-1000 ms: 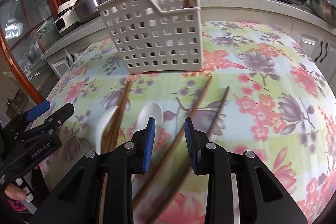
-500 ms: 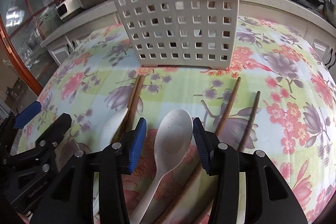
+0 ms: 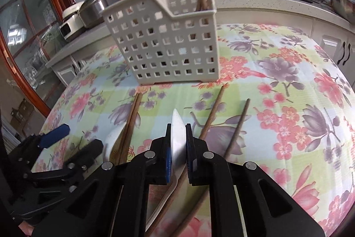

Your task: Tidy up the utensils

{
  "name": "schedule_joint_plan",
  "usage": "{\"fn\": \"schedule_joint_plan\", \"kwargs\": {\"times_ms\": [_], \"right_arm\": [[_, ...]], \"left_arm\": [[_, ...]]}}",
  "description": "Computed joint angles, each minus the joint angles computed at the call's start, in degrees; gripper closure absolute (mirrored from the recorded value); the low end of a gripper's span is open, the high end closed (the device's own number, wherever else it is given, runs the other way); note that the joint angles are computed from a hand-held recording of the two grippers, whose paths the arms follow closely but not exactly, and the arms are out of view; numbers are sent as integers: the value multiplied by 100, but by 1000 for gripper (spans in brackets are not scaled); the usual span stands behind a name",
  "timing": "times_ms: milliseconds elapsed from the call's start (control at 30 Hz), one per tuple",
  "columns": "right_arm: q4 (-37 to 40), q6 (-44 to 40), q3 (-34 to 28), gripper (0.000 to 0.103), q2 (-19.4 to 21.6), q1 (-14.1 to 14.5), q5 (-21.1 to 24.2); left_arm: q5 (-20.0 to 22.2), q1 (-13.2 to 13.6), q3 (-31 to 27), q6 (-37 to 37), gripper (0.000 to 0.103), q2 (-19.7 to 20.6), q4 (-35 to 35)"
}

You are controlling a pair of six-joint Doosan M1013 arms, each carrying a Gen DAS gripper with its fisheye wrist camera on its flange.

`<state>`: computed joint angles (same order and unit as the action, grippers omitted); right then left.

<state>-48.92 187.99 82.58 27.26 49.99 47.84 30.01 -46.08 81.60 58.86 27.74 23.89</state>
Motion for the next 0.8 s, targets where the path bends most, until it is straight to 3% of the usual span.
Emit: {"fn": "schedule_joint_plan", "kwargs": {"times_ms": [167,233,333,400,500,533,800], "right_arm": [[-136,189,146,92,-103,13,-8],[-201,239,177,92,-129,25,2],[-304,299,220,92,-159,44,16],[-364,335,247,92,-174,53,17],[-420,388,283,92,-193,54,-33],[-443,393,286,92,-193,58,-34],[-573,430,239,92,-191,100,22]], "left_arm": [[313,2,-377,821,26,245,-792],[544,-7,-533,915,47,350,-898],[751,36,-678,1251,65,457,-1368],[687,38,-642,1130,78,442,-1298],[537,41,-546,1037,84,375,-1250],[480,32,-504,959,91,343,-1153],[-96,36,-121,616,91,53,-762]]}}
